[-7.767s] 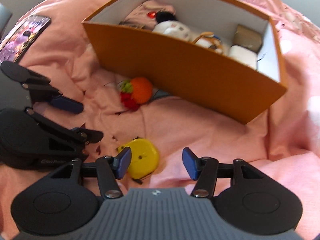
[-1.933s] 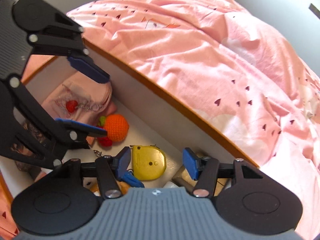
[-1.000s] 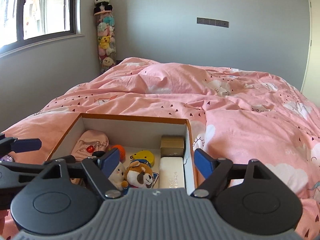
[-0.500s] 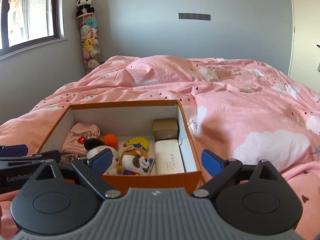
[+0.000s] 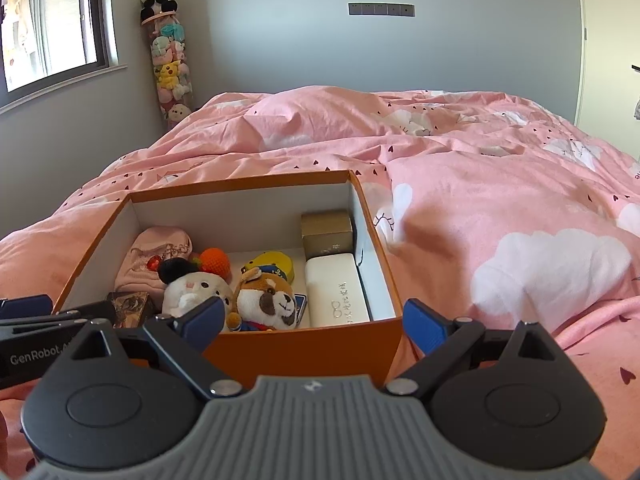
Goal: Organize objects
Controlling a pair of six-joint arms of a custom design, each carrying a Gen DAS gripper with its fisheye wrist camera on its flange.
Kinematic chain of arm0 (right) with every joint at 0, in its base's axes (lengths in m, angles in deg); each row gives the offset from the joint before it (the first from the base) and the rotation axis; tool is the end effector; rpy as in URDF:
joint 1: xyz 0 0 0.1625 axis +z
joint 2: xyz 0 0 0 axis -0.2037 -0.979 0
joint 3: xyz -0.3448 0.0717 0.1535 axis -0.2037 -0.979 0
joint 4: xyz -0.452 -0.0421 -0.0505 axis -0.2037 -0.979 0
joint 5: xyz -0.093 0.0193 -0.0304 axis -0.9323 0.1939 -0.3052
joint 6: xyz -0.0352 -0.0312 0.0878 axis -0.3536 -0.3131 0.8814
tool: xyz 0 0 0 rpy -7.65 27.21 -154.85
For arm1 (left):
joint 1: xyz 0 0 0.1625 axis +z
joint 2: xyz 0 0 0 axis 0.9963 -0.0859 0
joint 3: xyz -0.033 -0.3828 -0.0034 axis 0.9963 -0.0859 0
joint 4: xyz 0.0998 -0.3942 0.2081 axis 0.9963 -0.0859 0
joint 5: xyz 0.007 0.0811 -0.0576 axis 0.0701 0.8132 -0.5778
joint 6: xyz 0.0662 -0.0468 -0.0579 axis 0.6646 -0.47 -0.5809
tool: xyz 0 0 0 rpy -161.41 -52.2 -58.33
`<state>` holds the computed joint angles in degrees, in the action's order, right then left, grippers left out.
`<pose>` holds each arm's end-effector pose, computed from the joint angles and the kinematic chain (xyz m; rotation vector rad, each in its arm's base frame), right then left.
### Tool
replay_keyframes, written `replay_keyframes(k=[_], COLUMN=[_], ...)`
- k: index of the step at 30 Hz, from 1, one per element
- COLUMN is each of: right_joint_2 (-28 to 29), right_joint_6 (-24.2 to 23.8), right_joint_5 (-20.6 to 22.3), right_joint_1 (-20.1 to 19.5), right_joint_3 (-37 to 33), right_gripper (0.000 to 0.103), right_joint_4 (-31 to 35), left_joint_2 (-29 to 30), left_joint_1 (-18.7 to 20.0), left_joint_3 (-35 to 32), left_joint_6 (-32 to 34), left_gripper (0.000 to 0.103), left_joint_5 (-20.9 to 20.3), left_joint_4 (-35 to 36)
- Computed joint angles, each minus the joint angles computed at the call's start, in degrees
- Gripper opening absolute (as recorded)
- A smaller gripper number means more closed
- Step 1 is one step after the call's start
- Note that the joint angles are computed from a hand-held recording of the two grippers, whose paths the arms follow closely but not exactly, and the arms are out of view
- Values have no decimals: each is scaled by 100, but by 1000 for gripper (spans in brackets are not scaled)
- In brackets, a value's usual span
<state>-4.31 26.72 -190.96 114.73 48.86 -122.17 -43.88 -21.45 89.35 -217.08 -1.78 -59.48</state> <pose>0.2420 -0.6991 0.0460 0.4165 -2.1885 1.1670 -0.1199 -0.7041 0.1780 0.5004 2.1551 -1.0307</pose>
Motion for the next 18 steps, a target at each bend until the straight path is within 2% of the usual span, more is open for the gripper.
replay_keyframes(k=[18], right_joint_2=[-18], right_joint_6=[-71], right_joint_5=[35], right_joint_1=[-2], right_joint_3=[26], right_gripper=[96], right_joint_4=[-21], left_joint_2=[-57], left_joint_1=[-15], left_joint_3=[74], left_joint_6=[110], left_gripper=[87], left_joint_5=[23], left_joint_4=[-107])
